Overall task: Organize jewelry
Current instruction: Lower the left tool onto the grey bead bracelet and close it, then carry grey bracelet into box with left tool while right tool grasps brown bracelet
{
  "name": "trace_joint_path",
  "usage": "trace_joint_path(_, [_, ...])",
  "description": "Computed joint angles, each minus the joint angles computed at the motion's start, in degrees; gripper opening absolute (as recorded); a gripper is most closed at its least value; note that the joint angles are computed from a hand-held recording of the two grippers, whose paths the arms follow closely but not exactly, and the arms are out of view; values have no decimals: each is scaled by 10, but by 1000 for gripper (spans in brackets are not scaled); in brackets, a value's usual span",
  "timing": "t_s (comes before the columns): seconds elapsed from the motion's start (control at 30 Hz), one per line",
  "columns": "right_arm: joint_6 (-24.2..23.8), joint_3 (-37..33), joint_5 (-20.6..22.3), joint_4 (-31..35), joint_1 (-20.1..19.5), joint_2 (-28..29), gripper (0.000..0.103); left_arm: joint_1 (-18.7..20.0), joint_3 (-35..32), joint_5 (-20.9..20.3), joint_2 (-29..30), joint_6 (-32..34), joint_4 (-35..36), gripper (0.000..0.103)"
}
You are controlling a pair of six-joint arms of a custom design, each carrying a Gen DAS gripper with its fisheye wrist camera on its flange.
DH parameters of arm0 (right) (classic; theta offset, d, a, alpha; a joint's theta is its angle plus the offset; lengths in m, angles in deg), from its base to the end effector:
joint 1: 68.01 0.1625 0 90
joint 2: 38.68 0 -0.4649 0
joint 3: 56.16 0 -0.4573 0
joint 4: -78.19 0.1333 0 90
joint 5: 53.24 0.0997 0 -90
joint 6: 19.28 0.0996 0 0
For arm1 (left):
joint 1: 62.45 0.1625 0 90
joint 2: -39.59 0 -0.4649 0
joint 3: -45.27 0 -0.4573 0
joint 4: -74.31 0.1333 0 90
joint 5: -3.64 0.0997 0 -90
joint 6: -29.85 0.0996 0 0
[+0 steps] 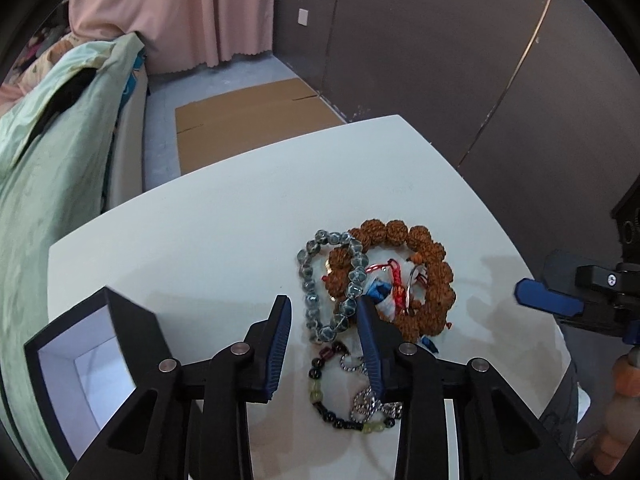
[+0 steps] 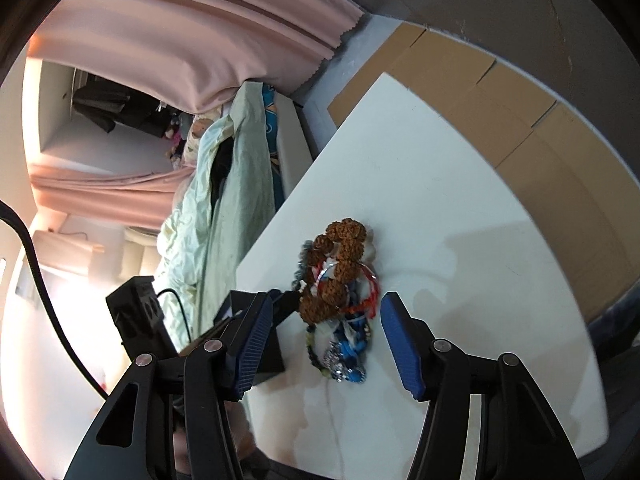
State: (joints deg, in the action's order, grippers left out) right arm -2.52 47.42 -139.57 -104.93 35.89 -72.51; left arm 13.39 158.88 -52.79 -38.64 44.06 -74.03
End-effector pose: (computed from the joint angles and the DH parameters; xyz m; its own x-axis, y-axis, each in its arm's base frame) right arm 0.2978 -0.6221 -0.0594 -0.9853 0.0038 -0.1706 0.0664 0.9295 -0.3629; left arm 0.0379 -0.6200 0.3153 -0.7790 0.2140 -0.5893 0.4296 0.8668 -0.2532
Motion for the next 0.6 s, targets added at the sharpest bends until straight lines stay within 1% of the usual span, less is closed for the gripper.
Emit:
trace_joint_path(0.1, [11,-15,11,17,-5,10,59,6,-12,-15,6,-6,21,29])
trace_joint_path(0.23, [20,-37,14,36,-6,24,59,17,-27,-50,10,-25,50,14])
trace_joint_path(0.37, [23,-58,11,55,-2,35,58,17,-29,-58,11,-32,54,10])
trace_joint_path(0.47, [30,-69,4,67,-1,43,58,14,-28,-64,4,-36,51,10])
trace_joint_path(0.5, [32,-74,0,74,0,46,56,12,-26,-66,0,-35,49,10])
trace_joint_path(0.57, [36,-81,-7,89,2,49,47,7,-22,-68,-8,-33,44,10])
trace_joint_path(0.6, [38,-83,-13,94,3,50,46,5,-21,-70,-13,-34,44,10])
